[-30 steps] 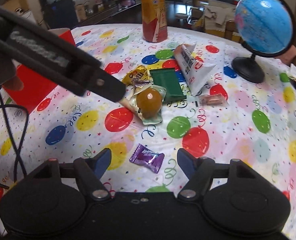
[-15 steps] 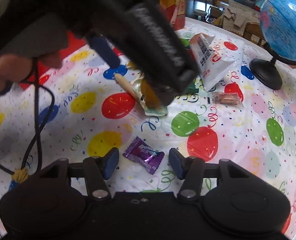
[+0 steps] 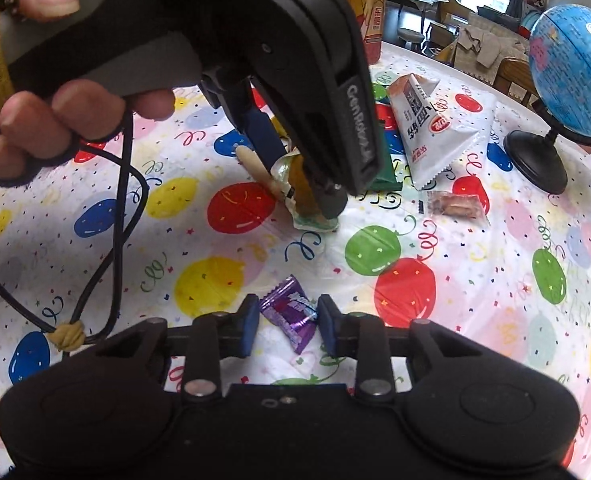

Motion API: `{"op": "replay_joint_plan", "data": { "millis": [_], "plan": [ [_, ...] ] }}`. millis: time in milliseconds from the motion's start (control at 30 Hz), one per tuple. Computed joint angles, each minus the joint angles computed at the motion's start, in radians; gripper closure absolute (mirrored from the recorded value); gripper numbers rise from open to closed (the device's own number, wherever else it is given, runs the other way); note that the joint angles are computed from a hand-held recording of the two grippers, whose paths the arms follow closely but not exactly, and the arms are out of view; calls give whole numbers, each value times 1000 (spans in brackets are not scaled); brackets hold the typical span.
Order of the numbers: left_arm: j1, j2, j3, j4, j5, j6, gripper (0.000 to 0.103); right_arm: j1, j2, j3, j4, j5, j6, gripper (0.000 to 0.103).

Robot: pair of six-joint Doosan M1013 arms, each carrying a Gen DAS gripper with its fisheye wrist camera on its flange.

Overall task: Organize snacks
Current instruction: 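Grasp the round brown candy with the left tool while the right tool grasps the purple candy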

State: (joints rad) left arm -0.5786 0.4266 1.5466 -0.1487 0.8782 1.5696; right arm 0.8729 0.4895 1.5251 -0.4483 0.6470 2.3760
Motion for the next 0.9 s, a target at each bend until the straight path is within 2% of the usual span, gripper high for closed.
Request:
{"op": "replay_joint_plan", "data": {
  "millis": [33, 167, 433, 533, 900],
  "plan": [
    [0, 0, 0, -2, 1, 0, 65, 0, -1, -1, 3, 3, 5, 81],
    [-3, -7, 9, 13, -5, -3, 65, 6, -1, -2, -15, 23, 60, 83],
    [9, -42, 40, -10, -17, 13, 65, 28, -22, 13, -74, 39, 226, 84],
    [17, -58, 49, -21, -1, 14, 65, 40, -31, 14, -93, 52, 274, 84],
    [62, -159, 121, -55, -12, 78, 65, 92, -45, -26, -170, 107, 422, 84]
  ]
}}
